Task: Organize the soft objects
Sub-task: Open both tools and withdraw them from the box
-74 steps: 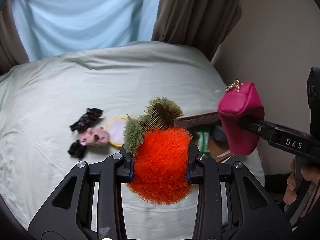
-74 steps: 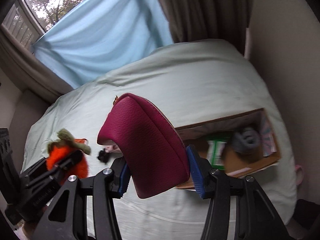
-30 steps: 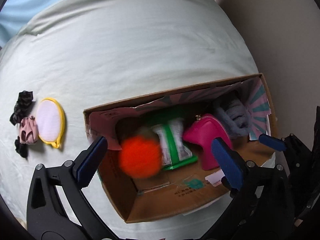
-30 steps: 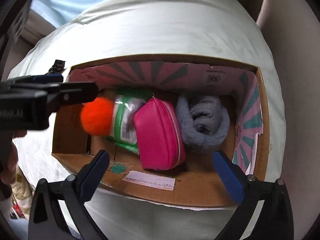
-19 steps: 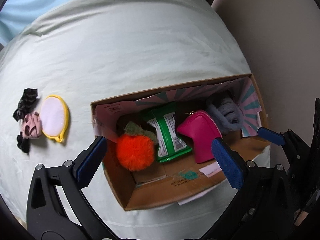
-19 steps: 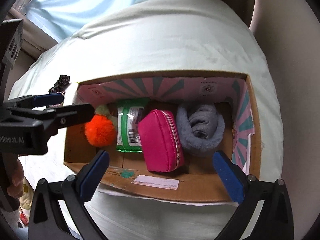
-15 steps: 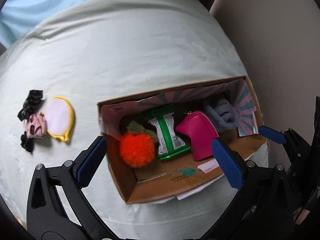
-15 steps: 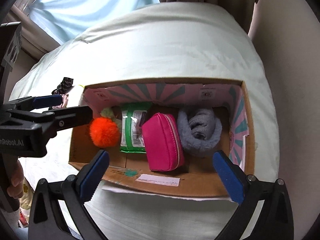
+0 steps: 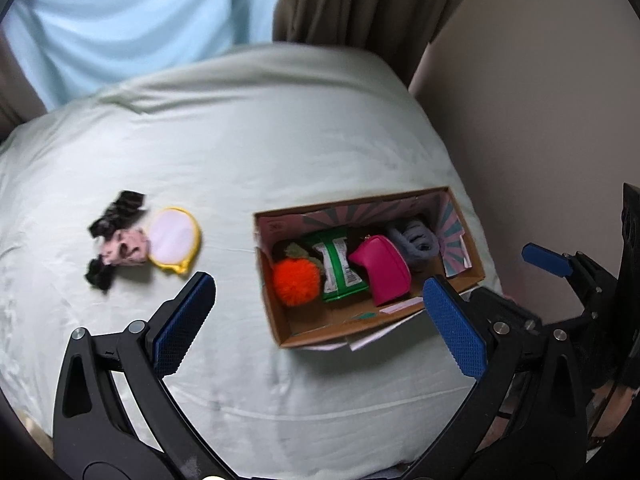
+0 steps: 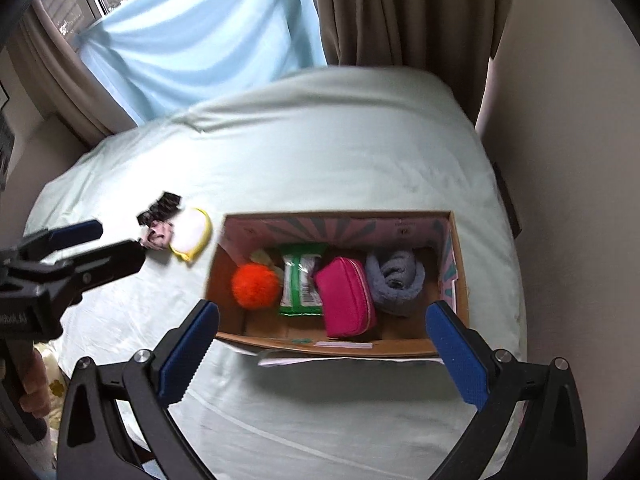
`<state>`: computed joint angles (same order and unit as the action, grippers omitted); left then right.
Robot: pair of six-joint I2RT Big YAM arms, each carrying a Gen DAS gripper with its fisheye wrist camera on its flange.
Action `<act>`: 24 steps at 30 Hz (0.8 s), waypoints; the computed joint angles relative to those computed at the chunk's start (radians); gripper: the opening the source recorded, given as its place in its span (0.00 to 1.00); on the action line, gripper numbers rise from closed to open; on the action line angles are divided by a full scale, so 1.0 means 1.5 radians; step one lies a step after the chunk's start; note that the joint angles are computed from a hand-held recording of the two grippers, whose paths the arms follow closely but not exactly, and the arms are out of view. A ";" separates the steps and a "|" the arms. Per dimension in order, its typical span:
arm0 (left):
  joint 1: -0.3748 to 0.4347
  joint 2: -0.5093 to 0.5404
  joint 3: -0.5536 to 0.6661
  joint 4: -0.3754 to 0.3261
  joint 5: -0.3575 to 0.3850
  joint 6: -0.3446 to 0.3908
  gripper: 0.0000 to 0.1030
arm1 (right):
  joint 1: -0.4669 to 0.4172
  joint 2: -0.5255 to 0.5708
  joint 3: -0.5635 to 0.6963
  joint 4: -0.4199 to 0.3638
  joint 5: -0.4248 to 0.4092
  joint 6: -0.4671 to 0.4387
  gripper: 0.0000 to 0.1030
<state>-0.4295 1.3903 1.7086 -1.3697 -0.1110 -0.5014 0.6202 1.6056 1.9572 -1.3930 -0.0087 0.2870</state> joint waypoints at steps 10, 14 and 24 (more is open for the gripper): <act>0.032 -0.139 -0.025 -0.021 -0.056 0.016 1.00 | 0.079 0.017 0.145 -0.063 0.080 0.061 1.00; 0.081 -0.194 -0.041 -0.024 -0.043 0.040 1.00 | 0.127 0.061 0.251 -0.102 0.125 0.080 1.00; 0.264 -0.324 -0.078 -0.044 0.045 0.174 1.00 | 0.247 0.183 0.497 -0.182 0.220 0.149 1.00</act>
